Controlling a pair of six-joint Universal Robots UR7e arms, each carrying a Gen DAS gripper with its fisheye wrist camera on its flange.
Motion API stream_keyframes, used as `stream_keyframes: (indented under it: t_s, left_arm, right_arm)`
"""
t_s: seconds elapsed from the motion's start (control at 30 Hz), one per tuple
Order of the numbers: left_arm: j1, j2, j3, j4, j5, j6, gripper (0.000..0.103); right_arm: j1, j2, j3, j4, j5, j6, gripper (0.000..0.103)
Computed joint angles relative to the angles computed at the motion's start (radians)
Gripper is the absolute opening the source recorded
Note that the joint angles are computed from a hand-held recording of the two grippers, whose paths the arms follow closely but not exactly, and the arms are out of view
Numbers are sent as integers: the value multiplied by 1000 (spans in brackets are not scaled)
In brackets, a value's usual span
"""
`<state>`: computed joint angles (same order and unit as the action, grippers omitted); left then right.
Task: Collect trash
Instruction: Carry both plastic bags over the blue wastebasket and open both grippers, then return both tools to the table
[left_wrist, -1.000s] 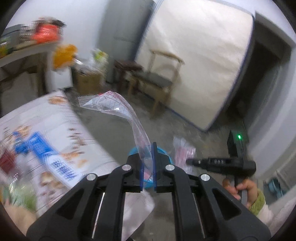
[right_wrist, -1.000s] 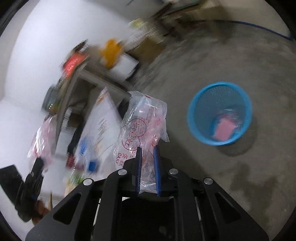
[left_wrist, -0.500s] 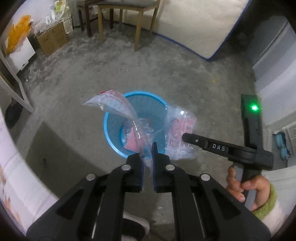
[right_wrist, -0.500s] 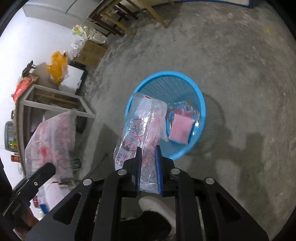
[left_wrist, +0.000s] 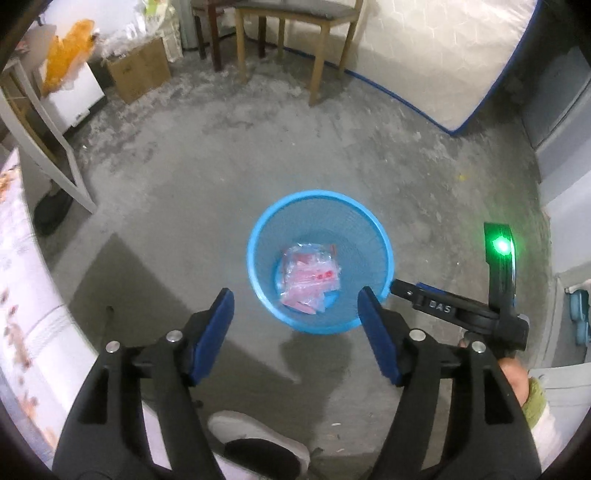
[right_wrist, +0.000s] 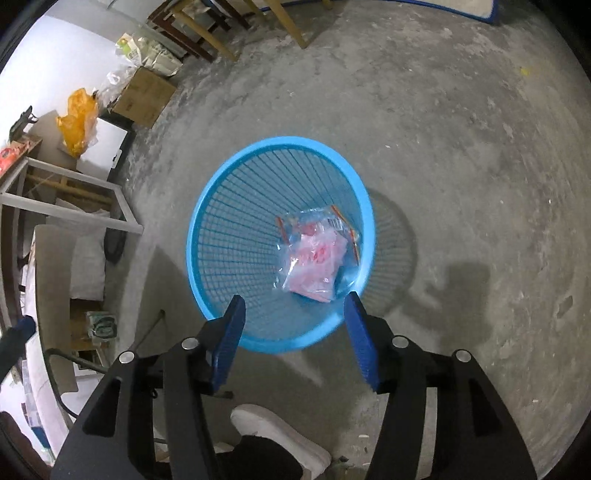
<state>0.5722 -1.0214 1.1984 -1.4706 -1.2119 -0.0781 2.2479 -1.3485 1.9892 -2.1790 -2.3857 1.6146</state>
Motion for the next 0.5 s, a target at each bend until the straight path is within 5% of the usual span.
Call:
stream_keyframes:
  t_s: [0.3,0.5]
  left_arm:
    - [2,-91,-113,91,5,-35,75]
    - [-6,-204,-156,147,3,-71,83]
  right_arm:
    - [113,28,-60,67,-41,63,68]
    - [176,93,-173,105,-54,-7,72]
